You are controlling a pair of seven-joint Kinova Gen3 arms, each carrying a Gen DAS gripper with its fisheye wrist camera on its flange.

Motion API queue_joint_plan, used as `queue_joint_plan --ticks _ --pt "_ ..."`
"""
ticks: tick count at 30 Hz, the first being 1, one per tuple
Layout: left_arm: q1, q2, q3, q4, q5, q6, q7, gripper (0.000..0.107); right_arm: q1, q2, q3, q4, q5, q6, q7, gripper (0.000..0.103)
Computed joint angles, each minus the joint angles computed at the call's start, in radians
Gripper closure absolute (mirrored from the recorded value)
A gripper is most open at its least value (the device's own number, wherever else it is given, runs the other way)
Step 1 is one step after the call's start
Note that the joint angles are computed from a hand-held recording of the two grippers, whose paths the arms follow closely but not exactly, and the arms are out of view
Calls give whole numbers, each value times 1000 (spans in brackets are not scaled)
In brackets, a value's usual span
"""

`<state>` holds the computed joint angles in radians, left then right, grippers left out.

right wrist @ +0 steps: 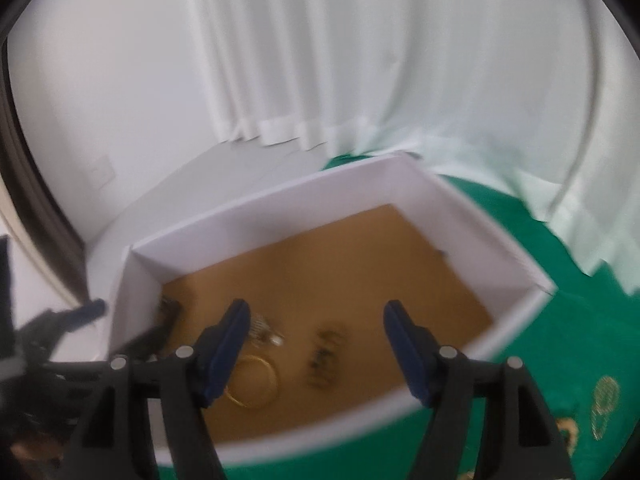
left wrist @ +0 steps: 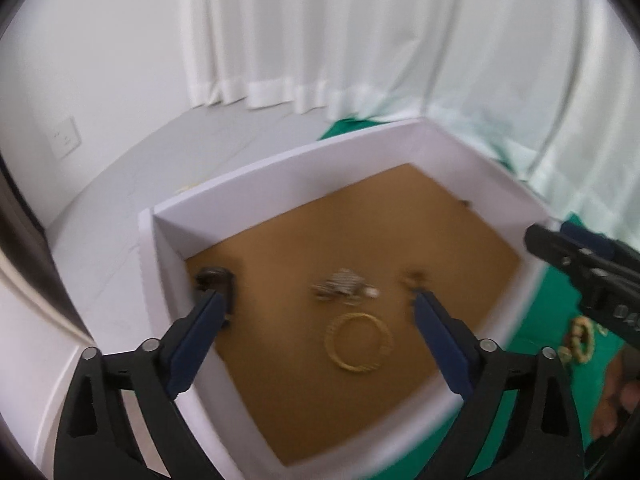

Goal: Organize jewelry
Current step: 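Open both tools to drop the watch and pendant into the box, then move both open tools back over the jewelry on the green cloth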

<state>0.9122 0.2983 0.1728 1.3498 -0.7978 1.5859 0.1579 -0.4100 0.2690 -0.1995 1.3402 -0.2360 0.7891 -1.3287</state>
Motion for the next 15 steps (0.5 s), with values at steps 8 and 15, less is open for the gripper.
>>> queue_joint_plan --ticks 8,15 --pt "119 135 -1 -186 -40 -68 -83 9 162 -166 58 208 -102 -16 122 32" --pt "191 272 -50 -355 3 -95 -174 9 263 -293 151 344 -131 -30 211 32"
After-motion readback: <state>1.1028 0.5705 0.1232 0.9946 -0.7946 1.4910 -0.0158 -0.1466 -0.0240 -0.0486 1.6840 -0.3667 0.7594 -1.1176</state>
